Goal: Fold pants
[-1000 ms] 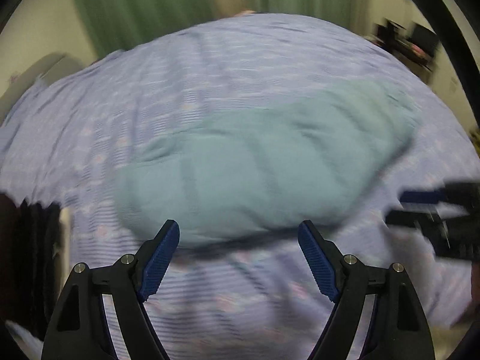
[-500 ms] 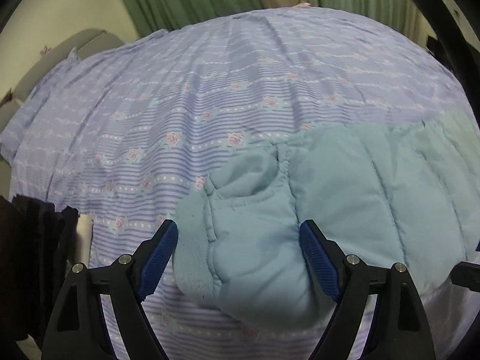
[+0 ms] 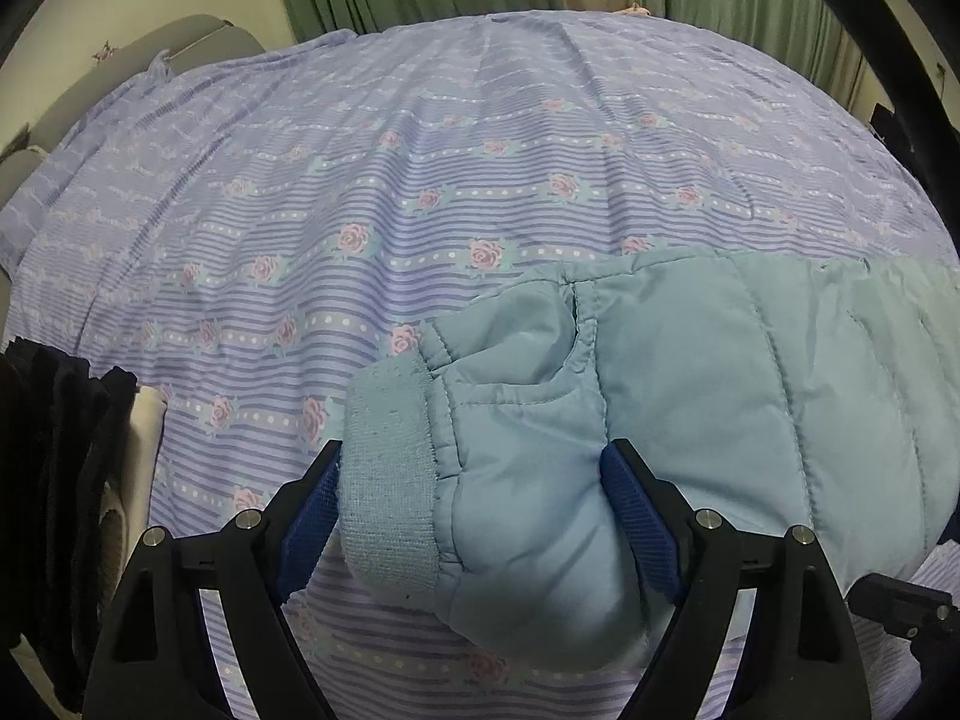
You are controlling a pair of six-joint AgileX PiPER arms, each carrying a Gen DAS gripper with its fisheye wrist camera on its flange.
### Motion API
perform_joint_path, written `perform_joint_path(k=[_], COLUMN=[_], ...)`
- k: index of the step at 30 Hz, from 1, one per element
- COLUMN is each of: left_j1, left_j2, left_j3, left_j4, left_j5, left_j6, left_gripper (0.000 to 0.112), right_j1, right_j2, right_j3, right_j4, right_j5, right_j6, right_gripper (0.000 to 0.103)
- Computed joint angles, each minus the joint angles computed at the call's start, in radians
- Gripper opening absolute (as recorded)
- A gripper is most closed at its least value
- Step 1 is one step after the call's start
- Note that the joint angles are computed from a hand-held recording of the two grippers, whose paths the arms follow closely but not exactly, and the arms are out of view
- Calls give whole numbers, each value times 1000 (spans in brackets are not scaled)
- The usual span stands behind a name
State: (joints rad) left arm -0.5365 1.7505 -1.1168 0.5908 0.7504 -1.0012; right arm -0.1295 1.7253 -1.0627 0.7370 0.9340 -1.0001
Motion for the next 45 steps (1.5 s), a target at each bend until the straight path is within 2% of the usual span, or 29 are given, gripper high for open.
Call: perform_joint_path(k=[3, 7, 9, 11, 13, 14, 15, 17, 19, 23, 26, 29, 30, 32, 34, 39, 45], left_j1=[-13, -37, -33, -27, -44, -55, -74, -132, -193, -321, -390, -454, -470, -479, -480, -463, -445], left_j2=[17, 22, 28, 32, 25, 17, 3, -40, -97, -151, -114, -25, 24, 109, 190, 366, 421], left_j3=[-16, -17, -17, -22, -31, -39, -49, -53, -49, -97, -175, -260, -305, -388, -467, -649, -681], left_j4=[10, 52, 43, 19, 36, 42, 59, 129, 165, 160, 125, 126, 119, 84, 48, -3, 6], left_j5=[29, 61, 68, 69, 100, 125, 163, 235, 268, 297, 251, 180, 166, 138, 125, 163, 166], left_j6=[17, -5, -2, 23, 31, 34, 29, -9, -25, -24, -16, -7, 12, 48, 80, 157, 161], left_gripper=[88, 89, 93, 95, 95, 94, 93, 90, 90, 90, 90, 89, 86, 83, 80, 77, 77], right_j1=[7, -27, -38, 3, 5, 3, 2, -37, -120, -311, -460, -548, -568, -576, -571, -561, -520], right_j2=[26, -20, -55, -40, -46, -68, -92, -172, -235, -262, -187, -88, -57, -4, 60, 196, 302], right_j3=[7, 43, 82, 114, 127, 127, 123, 125, 124, 83, 10, -67, -87, -114, -158, -236, -336], right_j4=[-26, -19, -4, -73, -77, -88, -111, -131, -112, -112, -120, -95, -74, -55, -42, 22, 82], right_j5=[-4, 25, 20, -46, -69, -68, -67, -61, -42, -42, -59, -58, -62, -107, -112, -132, -146], right_j6=[-24, -55, -84, -43, -36, -19, 13, 52, 46, 80, 133, 180, 171, 151, 152, 124, 92], right_gripper=[43, 17, 15, 15, 18, 30, 34, 52, 58, 59, 59, 59, 59, 59, 59, 59, 59])
